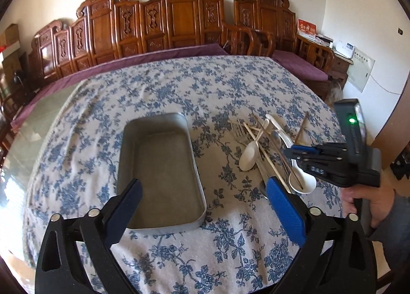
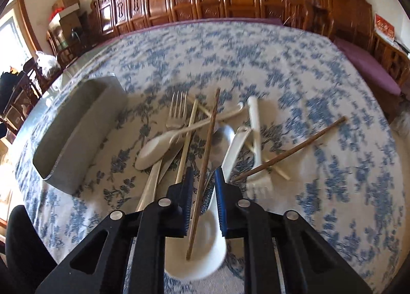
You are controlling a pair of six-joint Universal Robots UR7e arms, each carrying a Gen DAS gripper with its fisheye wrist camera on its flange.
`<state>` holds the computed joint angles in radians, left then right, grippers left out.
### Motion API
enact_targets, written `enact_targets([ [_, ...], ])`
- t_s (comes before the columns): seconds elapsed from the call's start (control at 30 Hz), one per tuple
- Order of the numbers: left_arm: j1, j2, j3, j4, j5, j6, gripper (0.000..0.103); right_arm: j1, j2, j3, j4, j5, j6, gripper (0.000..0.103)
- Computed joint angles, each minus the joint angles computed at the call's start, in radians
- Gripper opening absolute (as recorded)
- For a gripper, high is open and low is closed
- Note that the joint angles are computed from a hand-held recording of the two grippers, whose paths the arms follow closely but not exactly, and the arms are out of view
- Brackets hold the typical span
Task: Organize utensils
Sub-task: 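Reach into the utensil pile and grasp a dark wooden chopstick with the right tool, then grasp a white plastic knife with the left tool while the right tool holds the chopstick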
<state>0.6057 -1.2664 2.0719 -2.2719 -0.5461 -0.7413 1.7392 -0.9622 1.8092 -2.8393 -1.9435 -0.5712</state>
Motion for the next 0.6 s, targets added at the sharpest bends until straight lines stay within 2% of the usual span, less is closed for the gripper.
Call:
enact_targets([
  [0.03, 0.006, 0.004, 0.000, -0.003, -0.008, 0.003, 0.089, -0.002, 0.009, 0.003, -0.019, 0.008, -0.015, 0.019],
  [0.13, 0.020, 0.012, -0.001, -0.007, -0.026, 0.010, 0.084, 0.002, 0.029, -0.017, 0.018, -0.018, -0.001, 0.019],
  [0.27, 0.033, 0.024, -0.012, 0.003, -0.030, 0.014, 0.083, 0.008, 0.048, -0.021, 0.024, -0.066, -0.016, 0.006],
  [0.43, 0.046, 0.054, -0.043, -0.017, -0.033, 0.064, 0.082, 0.001, 0.006, 0.000, 0.029, 0.005, -0.018, 0.006],
  [0.6, 0.069, 0.111, -0.091, -0.076, -0.058, 0.138, 0.069, -0.005, -0.062, 0.025, 0.016, 0.085, 0.011, 0.006],
])
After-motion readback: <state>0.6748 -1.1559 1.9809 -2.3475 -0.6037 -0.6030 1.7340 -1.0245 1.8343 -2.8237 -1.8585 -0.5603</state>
